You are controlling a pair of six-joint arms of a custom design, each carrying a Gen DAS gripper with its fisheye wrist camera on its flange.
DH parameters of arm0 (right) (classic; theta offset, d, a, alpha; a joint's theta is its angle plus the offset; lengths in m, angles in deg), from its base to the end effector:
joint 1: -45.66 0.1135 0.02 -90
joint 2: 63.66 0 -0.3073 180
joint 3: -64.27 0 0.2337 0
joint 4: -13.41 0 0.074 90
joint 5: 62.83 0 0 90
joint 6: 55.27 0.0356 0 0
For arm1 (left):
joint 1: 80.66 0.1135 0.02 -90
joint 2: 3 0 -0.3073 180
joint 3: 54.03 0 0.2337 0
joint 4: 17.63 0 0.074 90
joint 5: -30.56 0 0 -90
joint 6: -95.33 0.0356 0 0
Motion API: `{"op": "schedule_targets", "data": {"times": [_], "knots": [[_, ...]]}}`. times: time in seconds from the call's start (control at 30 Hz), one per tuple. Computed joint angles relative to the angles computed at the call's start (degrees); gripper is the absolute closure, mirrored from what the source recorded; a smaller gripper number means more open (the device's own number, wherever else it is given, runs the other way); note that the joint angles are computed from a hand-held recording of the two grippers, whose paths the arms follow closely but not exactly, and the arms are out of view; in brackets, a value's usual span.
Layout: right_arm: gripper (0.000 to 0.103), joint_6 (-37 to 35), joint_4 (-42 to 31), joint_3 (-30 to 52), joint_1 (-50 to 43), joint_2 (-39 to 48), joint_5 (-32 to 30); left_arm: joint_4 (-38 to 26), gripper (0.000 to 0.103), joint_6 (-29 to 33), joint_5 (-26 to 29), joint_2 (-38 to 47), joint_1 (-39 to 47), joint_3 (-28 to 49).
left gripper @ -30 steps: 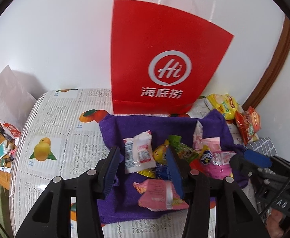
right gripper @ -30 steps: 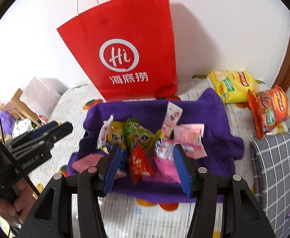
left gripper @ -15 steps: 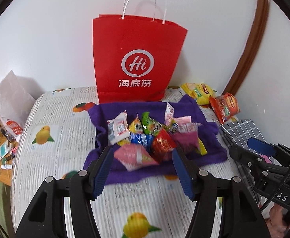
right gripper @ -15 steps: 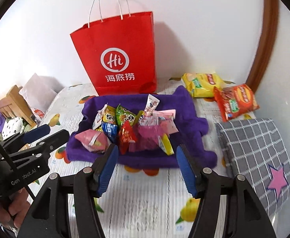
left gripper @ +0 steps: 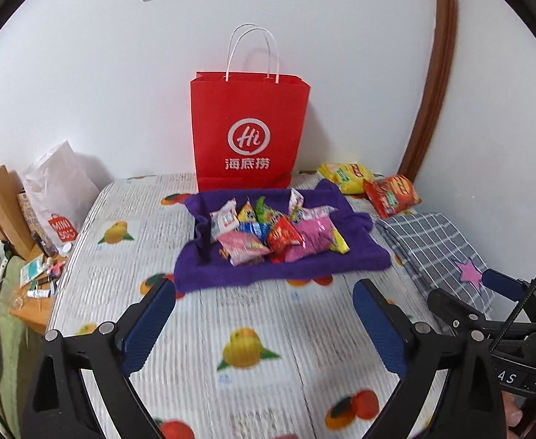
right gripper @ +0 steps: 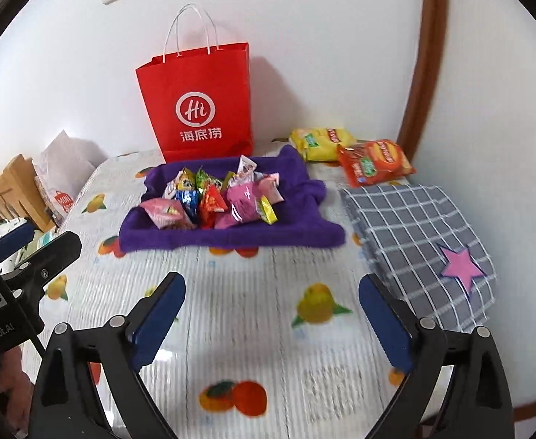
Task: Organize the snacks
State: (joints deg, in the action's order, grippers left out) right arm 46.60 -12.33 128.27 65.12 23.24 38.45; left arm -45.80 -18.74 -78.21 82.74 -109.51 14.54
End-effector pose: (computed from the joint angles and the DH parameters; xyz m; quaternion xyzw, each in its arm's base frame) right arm 0.2763 0.0903 0.2477 -0.0270 0.9313 0.0064 0.3632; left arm 0.2649 -0.1329 0.2744 -0.0238 0.9144 -0.0320 0.4028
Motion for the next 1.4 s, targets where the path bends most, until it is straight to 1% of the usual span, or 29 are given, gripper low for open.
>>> {"op": "schedule_targets", "data": {"times": [0.07, 0.13, 0.27, 0.4, 0.5, 0.6, 0.87, 1.23, 1.4], "knots": [[0.006, 0.66, -0.71, -2.53, 1.09, -3.22, 1.14, -0.79, 0.005, -1.34, -1.29, -2.05, -2.04, -1.47], [0.005, 1.79, -1.13, -5.08, 2.07, -6.61, 1.99, -1.80, 0.005, -2.69, -3.87, -4.01, -4.66, -2.77], [0.005, 3.81, -2.43, -8.71, 2.20, -12.39, 0.66, -4.85, 0.005, -5.67, -9.75, -7.43, -9.67, -4.50], [0.005, 5.37, -4.47, -11.15, 3.36, -17.68, 1.59, -6.18, 0.005, -8.45, -10.88, -9.93, -12.70, -6.62], [0.005, 5.66, -6.73, -11.62, 5.39, -20.83, 3.97, -7.00, 0.005, -10.27, -11.56, -11.50, -14.57, -7.67], [0.005, 6.09, -8.44, -11.77, 6.53, -23.66, 4.68, -8.18, 0.005, -11.99, -12.85, -12.48, -16.73, -7.80], [0.005, 7.21, -10.27, -12.13, 8.33, -26.85, 5.28, -10.80, 0.005, -13.41, -15.50, -12.40, -19.86, -6.21], [0.005, 7.34, -10.28, -12.85, 7.53, -28.06, 4.01, -11.70, 0.005, -13.88, -15.97, -12.20, -20.63, -5.31], [0.005, 7.86, -10.28, -12.99, 7.61, -28.17, 3.81, -13.08, 0.005, -14.71, -16.40, -12.15, -20.99, -4.53]]}}
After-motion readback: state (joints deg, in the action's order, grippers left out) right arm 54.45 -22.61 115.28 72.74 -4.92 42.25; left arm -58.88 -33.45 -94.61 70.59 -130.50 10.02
